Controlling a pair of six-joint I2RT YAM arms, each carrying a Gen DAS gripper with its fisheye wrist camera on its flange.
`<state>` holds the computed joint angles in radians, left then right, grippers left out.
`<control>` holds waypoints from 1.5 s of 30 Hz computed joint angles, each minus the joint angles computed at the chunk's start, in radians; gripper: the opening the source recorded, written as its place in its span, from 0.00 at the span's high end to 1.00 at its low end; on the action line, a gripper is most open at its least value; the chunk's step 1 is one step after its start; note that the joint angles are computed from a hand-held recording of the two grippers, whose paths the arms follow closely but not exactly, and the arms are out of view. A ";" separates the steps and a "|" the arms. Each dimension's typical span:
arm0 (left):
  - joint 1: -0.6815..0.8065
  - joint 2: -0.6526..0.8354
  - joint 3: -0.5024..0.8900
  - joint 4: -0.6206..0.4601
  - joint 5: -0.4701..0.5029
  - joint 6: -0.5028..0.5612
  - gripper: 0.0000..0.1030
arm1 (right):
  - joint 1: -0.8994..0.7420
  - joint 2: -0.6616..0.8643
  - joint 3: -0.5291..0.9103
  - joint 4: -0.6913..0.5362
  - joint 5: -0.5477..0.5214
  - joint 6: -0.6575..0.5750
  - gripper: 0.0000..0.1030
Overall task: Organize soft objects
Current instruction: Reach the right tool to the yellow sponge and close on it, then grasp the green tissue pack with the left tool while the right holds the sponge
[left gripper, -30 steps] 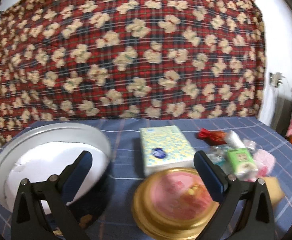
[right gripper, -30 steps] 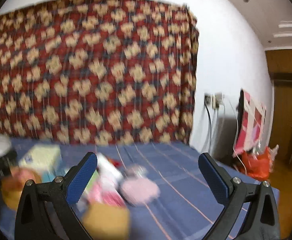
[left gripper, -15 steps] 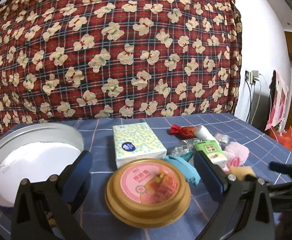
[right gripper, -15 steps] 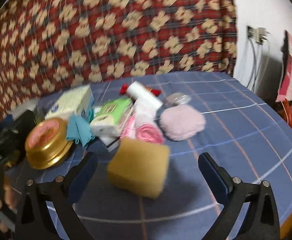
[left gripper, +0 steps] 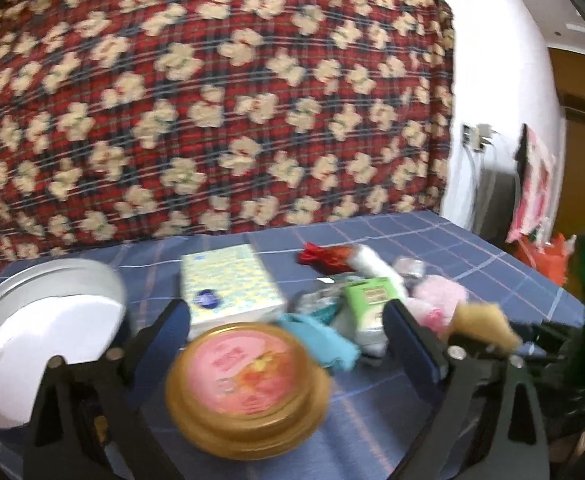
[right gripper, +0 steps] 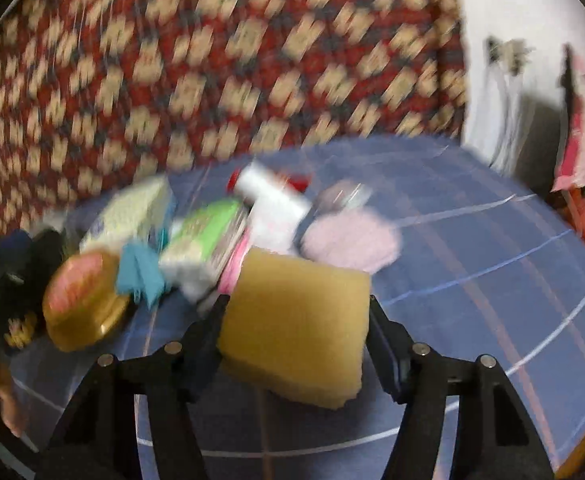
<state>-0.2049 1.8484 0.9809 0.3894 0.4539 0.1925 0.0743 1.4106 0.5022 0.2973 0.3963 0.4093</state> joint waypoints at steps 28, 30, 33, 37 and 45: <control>-0.276 0.382 0.602 -0.591 -0.211 -0.037 0.53 | -0.095 -0.172 -0.222 0.169 0.050 0.036 0.35; -0.261 0.355 0.567 -0.564 -0.159 -0.048 0.53 | -0.084 -0.180 -0.224 0.166 0.069 0.041 0.35; -0.235 0.280 0.474 -0.486 -0.086 -0.045 0.53 | -0.057 -0.206 -0.236 0.171 0.115 0.033 0.35; -0.166 0.160 0.337 -0.388 0.004 -0.034 0.53 | -0.008 -0.233 -0.228 0.169 0.173 0.016 0.35; 0.033 0.047 0.176 -0.267 0.029 -0.023 0.53 | 0.158 -0.111 -0.108 0.186 0.237 -0.009 0.35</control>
<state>-0.1721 1.8953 1.1570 0.1225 0.4828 0.1694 0.2321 1.2995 0.3943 0.4830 0.6331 0.4007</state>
